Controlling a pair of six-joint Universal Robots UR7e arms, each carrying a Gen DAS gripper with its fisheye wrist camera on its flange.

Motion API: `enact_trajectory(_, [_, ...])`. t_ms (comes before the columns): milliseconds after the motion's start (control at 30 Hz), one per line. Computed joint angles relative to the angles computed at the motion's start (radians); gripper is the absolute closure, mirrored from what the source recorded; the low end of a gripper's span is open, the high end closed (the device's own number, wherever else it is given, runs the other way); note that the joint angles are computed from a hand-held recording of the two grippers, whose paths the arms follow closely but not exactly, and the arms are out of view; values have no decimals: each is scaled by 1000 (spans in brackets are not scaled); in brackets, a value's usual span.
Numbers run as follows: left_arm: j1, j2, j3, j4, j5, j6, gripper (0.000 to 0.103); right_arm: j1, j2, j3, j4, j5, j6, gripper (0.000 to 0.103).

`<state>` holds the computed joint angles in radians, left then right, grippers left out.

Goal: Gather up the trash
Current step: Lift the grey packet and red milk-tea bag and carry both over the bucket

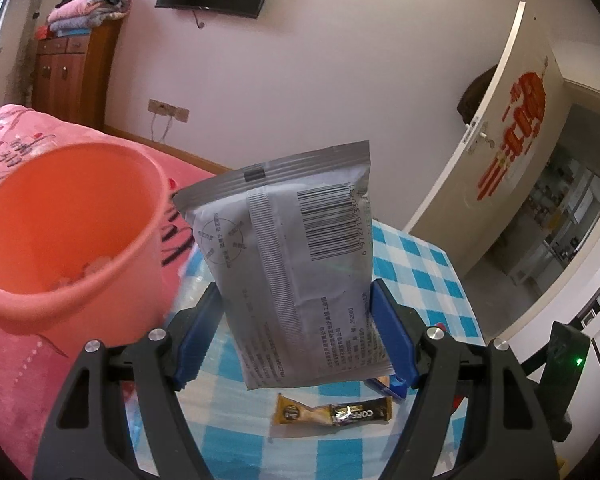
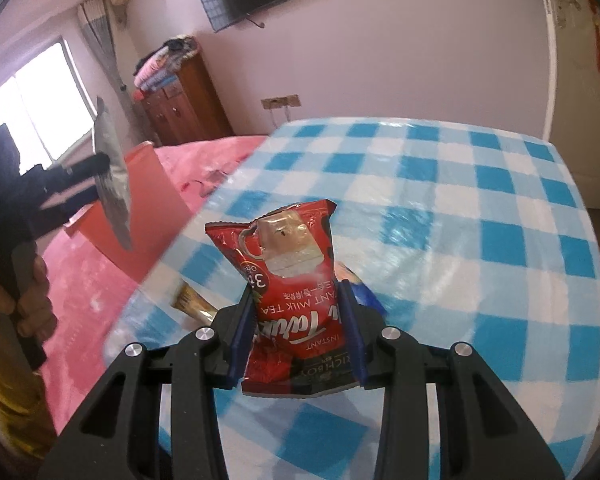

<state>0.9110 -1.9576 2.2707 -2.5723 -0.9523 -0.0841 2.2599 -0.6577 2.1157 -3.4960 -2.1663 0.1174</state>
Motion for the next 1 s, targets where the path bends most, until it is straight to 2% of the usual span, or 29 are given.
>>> enact_trajectory(167, [-9,-39,-20,-4,48,23,29,10,14,-92,64,74,-15,62])
enact_trajectory(333, [4,-56,-58,-21,102,54,29,23,55,-230,149,182,-36,62])
enact_trajectory(467, [26,-54,-88,-52,158,91,29,32,109,-363,226,263,-53,62])
enact_trajectory(600, [79,-41,-123,-75,185,115,29,38,183,-524,309,349,-75,62])
enact_trajectory(833, [172,-12,-169,-101,163,129,29,43,316,-777,438,456,-95,62])
enact_trajectory(1000, [209,15,-184,-111,155,132,29,42,407,-928,518,483,-81,60])
